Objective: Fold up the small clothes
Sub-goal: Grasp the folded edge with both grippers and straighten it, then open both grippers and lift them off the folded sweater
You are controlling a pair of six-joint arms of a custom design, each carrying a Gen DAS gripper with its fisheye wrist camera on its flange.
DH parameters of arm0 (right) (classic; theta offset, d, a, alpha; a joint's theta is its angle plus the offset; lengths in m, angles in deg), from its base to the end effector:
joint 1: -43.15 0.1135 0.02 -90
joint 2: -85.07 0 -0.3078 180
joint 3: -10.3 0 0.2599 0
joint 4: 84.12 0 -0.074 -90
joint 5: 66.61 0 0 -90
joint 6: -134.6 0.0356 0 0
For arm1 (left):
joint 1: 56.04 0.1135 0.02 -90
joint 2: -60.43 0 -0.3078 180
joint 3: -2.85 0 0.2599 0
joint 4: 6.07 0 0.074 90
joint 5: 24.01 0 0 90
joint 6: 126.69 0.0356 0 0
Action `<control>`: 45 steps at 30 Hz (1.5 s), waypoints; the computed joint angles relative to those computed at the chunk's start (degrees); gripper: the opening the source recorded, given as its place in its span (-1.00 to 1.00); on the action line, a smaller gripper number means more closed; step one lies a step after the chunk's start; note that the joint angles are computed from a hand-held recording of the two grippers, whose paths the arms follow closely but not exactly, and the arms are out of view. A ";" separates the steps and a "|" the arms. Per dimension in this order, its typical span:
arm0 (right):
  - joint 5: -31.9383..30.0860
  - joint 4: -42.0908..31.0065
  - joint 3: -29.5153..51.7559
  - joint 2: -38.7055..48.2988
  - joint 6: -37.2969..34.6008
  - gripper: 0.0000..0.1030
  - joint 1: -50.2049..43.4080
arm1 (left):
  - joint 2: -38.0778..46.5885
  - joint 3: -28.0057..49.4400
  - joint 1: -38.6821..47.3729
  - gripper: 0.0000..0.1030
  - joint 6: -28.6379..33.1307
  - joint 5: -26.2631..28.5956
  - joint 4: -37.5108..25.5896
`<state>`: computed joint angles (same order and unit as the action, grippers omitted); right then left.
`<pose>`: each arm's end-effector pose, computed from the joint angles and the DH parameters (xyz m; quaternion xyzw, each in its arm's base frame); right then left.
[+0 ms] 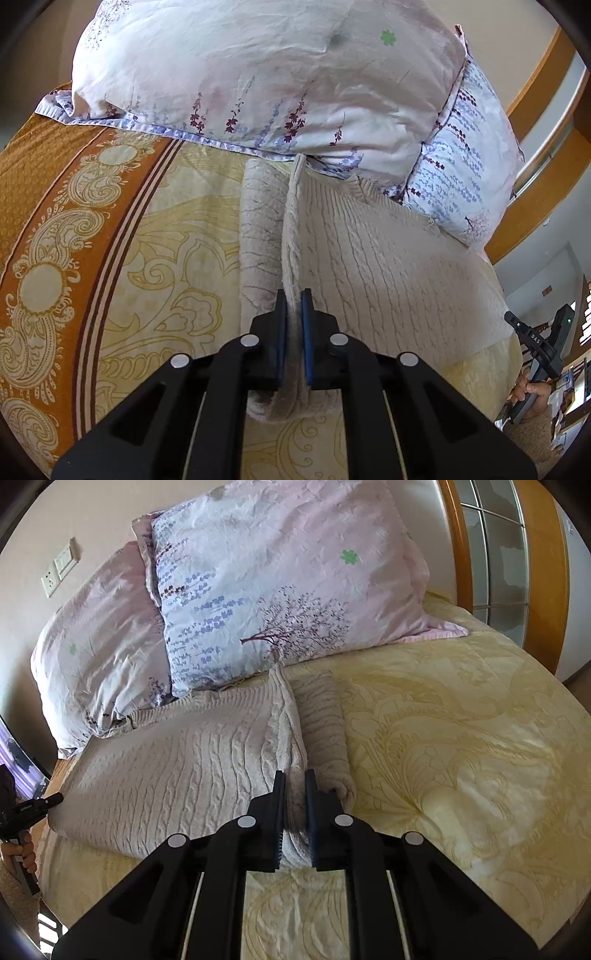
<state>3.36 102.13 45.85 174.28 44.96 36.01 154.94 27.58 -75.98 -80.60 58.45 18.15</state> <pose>0.2421 -0.0180 0.1328 -0.0030 0.9197 0.1406 0.3666 0.1995 -0.0674 0.0984 -0.2161 0.8984 -0.1479 0.3525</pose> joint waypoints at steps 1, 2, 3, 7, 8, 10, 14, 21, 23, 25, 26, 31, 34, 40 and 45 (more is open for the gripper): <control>1.03 0.03 -0.11 0.26 -0.24 -0.79 0.30 | -0.06 -0.32 -0.28 -0.87 0.00 -0.18 0.02; 1.99 0.22 -0.27 0.59 -0.40 -0.79 0.58 | -0.03 -0.67 -0.40 -0.87 0.10 -0.14 0.40; 2.68 0.39 -0.31 1.05 -0.51 -0.79 0.79 | -0.01 -1.13 -0.52 -0.87 0.14 -0.14 0.92; 7.19 1.43 -0.15 3.26 -0.80 -0.79 3.08 | 0.68 -3.16 -1.71 -0.87 -0.65 -0.96 3.79; 8.80 1.27 0.08 4.03 -0.71 -0.79 3.86 | 1.15 -3.23 -1.89 -0.87 -0.62 -1.36 4.13; 10.27 1.97 -0.34 4.77 -0.10 -0.79 4.66 | 3.04 -2.76 -1.82 -0.87 -0.87 -1.66 5.01; 14.68 2.06 -1.24 3.69 0.83 -0.79 7.66 | 4.40 -2.19 -1.41 -0.82 -0.47 -1.33 6.07; 12.02 -1.11 0.07 -2.08 3.52 -0.34 8.25 | -4.41 -2.21 -5.22 -0.05 -2.69 -9.90 -1.13; 11.57 -0.50 0.87 -2.72 3.12 -0.28 10.61 | -6.98 -0.93 -7.91 0.06 -1.82 -13.42 -3.63; 11.11 -1.84 3.25 -1.28 3.46 -0.28 13.49 | -6.88 1.24 -9.85 0.23 -0.63 -14.79 -4.54; 10.02 -2.31 4.62 0.13 3.98 -0.28 14.78 | -5.91 2.59 -10.52 0.25 -0.07 -15.01 -4.82; 12.54 -4.04 10.89 7.77 5.21 -0.28 21.76 | 1.91 9.89 -10.66 0.26 2.60 -12.42 -6.51; 14.34 -4.03 12.78 11.09 5.95 -0.28 22.47 | 5.82 12.56 -9.03 0.26 2.56 -11.50 -7.81; 14.04 1.90 9.39 13.24 6.53 -0.26 21.69 | 11.12 12.00 -5.71 0.26 1.47 -8.63 -4.06; 14.60 1.30 9.17 12.63 6.94 -0.25 21.88 | 9.05 10.42 -5.31 0.26 0.32 -7.21 -3.07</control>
